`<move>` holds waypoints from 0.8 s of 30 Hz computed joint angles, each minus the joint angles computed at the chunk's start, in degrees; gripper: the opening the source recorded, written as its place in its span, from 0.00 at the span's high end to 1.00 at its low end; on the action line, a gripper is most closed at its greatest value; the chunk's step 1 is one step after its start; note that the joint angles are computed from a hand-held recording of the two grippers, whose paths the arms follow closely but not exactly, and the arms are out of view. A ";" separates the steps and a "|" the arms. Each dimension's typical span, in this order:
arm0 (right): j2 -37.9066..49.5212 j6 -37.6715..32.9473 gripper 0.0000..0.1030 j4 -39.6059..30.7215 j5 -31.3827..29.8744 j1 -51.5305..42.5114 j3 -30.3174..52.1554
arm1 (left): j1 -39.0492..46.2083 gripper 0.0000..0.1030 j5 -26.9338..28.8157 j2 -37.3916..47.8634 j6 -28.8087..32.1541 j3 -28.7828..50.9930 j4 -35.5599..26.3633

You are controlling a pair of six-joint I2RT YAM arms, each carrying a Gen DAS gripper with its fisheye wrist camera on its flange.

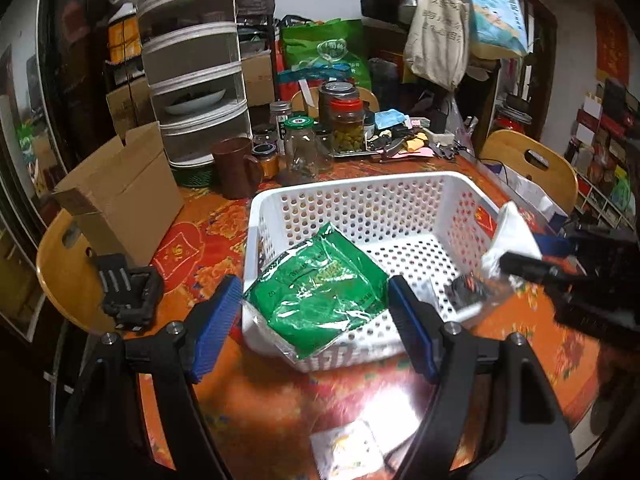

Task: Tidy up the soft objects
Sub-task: 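Lower the green packet and white cloth into the basket and open both grippers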

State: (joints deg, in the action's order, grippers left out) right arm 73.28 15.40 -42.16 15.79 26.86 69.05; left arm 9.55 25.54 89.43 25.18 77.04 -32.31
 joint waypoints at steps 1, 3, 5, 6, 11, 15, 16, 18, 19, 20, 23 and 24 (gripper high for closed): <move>1.24 -0.51 0.69 0.43 -0.47 -0.71 0.48 | -1.30 0.30 -1.52 1.70 -0.64 1.53 0.06; 4.07 -1.52 0.69 1.13 -1.07 -1.94 1.85 | -3.42 0.30 -3.68 4.98 -1.79 4.47 -0.34; 6.62 -2.27 0.69 1.51 -1.03 -2.78 3.06 | -5.54 0.29 -6.02 8.40 -3.11 7.44 -0.42; 8.27 -2.49 0.69 1.62 -1.28 -3.38 3.84 | -6.46 0.29 -7.14 10.04 -3.80 8.75 -0.38; 12.62 -3.28 0.69 3.09 -2.82 -5.37 4.83 | -9.47 0.29 -10.79 17.04 -5.88 13.83 -0.99; 14.60 -3.17 0.69 4.29 -4.02 -6.81 4.59 | -10.72 0.29 -12.33 20.95 -6.50 16.17 -1.01; 14.82 -3.08 0.69 4.45 -4.31 -7.00 4.52 | -11.12 0.29 -12.90 21.86 -6.51 16.68 -0.94; 15.47 -2.96 0.68 4.76 -4.09 -7.39 4.44 | -11.46 0.29 -13.49 23.27 -6.68 17.33 -0.72; 15.52 -3.02 0.67 4.99 -4.04 -7.52 4.28 | -11.66 0.29 -13.63 24.04 -7.00 17.77 -0.62; 15.48 -3.00 0.67 5.15 -4.11 -7.60 4.09 | -11.73 0.29 -13.70 24.58 -7.24 18.07 -0.52; 15.30 -2.95 0.67 5.74 -3.95 -7.73 3.45 | -11.93 0.29 -14.07 26.11 -7.76 18.88 -0.18; 15.22 -3.04 0.67 6.05 -4.13 -7.75 3.20 | -11.73 0.29 -13.94 25.68 -7.67 18.30 -0.04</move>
State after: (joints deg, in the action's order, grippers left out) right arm 88.50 12.36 -36.12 11.66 19.11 72.25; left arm -2.18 11.60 115.11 17.51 95.34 -32.35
